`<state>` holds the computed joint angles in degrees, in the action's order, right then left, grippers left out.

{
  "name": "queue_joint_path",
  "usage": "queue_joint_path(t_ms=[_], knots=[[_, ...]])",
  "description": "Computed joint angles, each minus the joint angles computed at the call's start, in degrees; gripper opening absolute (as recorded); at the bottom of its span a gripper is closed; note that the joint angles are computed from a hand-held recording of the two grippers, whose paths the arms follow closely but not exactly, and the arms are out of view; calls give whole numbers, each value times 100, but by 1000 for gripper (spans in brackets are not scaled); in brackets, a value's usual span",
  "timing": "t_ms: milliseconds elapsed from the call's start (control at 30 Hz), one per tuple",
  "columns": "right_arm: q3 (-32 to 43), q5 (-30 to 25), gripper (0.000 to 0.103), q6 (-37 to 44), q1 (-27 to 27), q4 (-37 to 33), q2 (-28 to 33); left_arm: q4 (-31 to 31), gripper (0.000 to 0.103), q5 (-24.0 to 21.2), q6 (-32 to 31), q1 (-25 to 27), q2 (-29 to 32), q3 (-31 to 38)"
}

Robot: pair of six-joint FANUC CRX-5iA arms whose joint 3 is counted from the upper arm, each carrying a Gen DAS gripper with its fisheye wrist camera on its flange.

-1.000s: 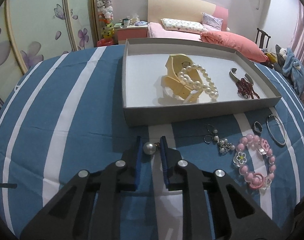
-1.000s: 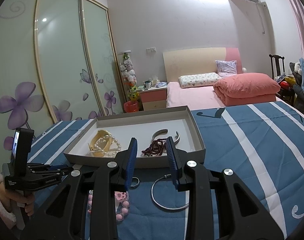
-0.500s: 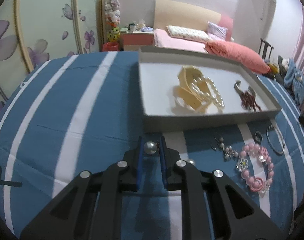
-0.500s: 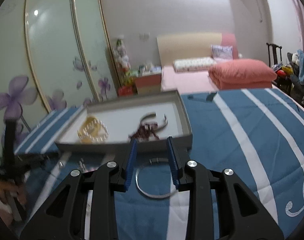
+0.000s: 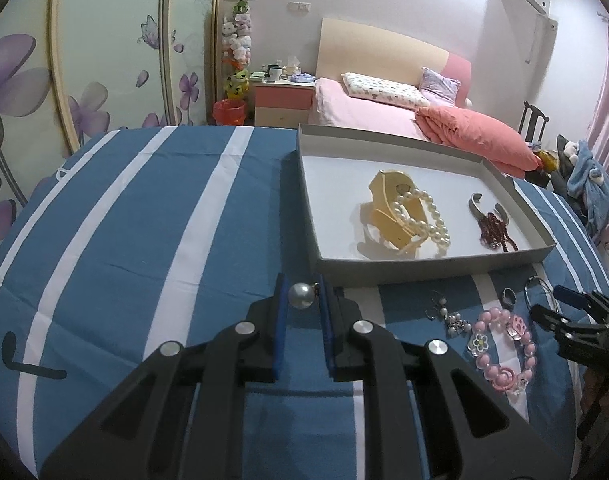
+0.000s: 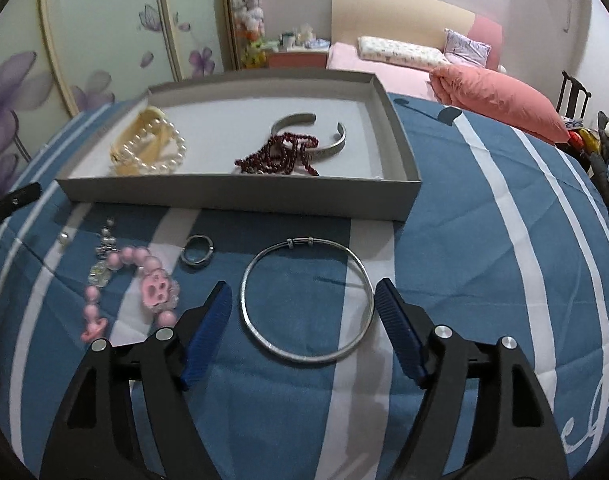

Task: Organize jewelry
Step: 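Grasp a pearl stud earring with the left tool while the right tool grasps the silver ring necklace, then lift and carry the earring with the left tool while the right tool carries the necklace toward the tray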

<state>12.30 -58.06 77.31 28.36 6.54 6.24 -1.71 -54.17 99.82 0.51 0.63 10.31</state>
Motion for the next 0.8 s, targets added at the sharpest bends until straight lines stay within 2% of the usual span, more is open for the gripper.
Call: queue_joint_path(t_ms=[167, 233, 500, 633, 733, 800], knots=[[226, -149, 76, 113, -15, -42, 152, 56, 16, 10, -65, -4, 8, -7], [271, -201, 72, 204, -55, -160, 153, 57, 16, 21, -60, -8, -2, -22], [-143, -50, 70, -50, -5, -108, -211, 129, 16, 131, -68, -12, -127, -145], [-537, 471, 70, -319, -18, -174, -588, 108, 16, 297, -42, -75, -307, -275], [-924, 1055, 70, -622, 30, -35, -933, 65, 16, 440, 2, -139, -434, -367], [-1311, 1640, 70, -927, 125, 275, -1225, -4, 16, 572, 73, -214, -536, -437]])
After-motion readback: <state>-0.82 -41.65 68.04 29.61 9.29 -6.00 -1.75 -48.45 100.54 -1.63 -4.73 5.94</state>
